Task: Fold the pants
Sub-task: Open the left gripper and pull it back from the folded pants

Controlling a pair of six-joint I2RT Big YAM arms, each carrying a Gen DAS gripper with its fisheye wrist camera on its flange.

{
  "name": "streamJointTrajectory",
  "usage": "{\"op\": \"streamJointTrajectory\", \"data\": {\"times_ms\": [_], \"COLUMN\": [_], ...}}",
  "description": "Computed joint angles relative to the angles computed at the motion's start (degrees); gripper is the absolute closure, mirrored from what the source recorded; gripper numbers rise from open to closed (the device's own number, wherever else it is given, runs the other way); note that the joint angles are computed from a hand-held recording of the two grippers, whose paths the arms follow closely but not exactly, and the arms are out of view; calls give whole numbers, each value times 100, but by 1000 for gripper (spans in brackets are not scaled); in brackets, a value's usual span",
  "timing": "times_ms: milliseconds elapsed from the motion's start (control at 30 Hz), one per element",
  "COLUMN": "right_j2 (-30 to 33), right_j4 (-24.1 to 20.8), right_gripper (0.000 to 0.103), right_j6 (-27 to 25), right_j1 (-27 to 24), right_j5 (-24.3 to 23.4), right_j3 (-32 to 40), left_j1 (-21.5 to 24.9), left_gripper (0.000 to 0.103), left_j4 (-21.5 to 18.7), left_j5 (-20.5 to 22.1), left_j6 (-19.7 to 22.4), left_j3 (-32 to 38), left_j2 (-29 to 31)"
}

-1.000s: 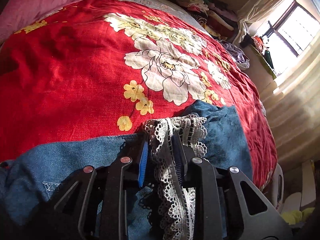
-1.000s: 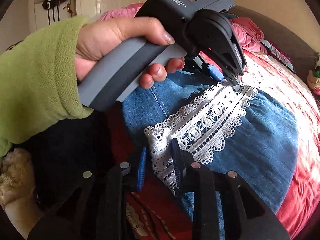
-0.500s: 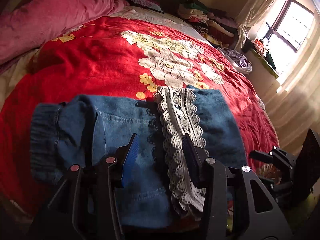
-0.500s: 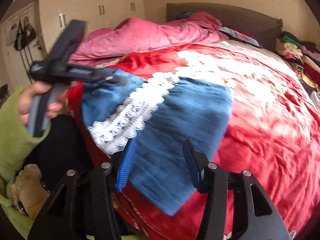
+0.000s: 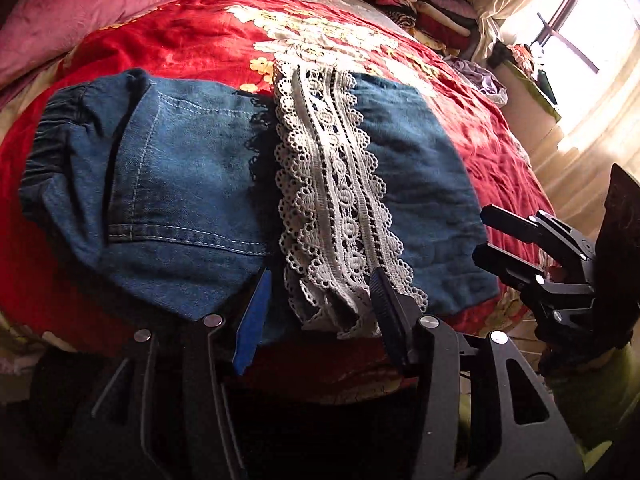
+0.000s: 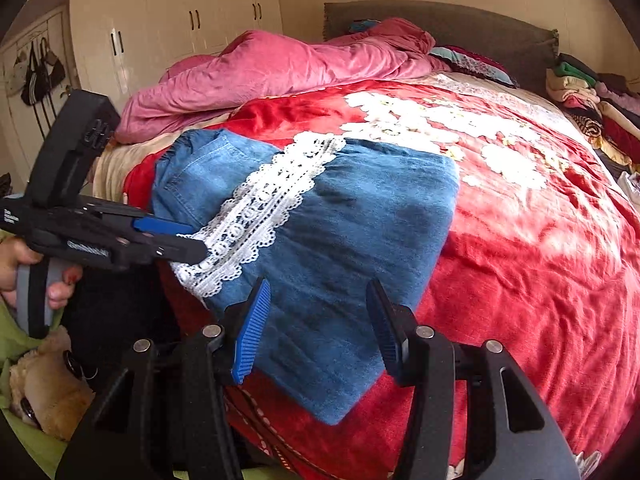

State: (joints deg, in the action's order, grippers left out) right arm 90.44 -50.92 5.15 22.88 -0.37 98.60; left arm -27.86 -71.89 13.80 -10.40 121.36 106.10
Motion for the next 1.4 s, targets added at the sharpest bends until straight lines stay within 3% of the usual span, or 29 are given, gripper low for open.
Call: {"op": "streamJointTrajectory", "data": {"times_ms": [33, 167, 267, 367, 767, 967, 1100, 1400], "right_j2": [16, 178, 272, 145, 78, -21, -52, -32], "right_j4": [-4, -290, -757, -614, -564, -475, -412, -453], "right_gripper": [54, 54, 54, 54, 52, 44, 31, 31], "right_j6": [-14, -200, -193, 64, 201, 282, 323, 312], "right_j1": [22, 96, 45, -69, -40, -46, -20, 15], "right_j5": [-14, 297, 459, 207, 240, 222, 325, 456], "right_j3": [16, 155, 230, -10, -25, 59, 128, 338], "left_j1": [-40, -35, -7, 2, -9, -13, 10, 53], "left_gripper": [82, 87, 88, 86, 83, 78, 69, 45], "left_j4": [-32, -13, 29, 44, 194, 308, 366, 518], "left_j5": [-110, -244, -307, -273, -262, -379, -407, -612], "left_j6": [110, 272, 311, 311, 327, 309, 278, 167], "left_j3": [19, -96, -197, -224, -311, -370, -398, -501], "left_j2": [38, -51, -143, -122, -237, -389, -460, -645]}}
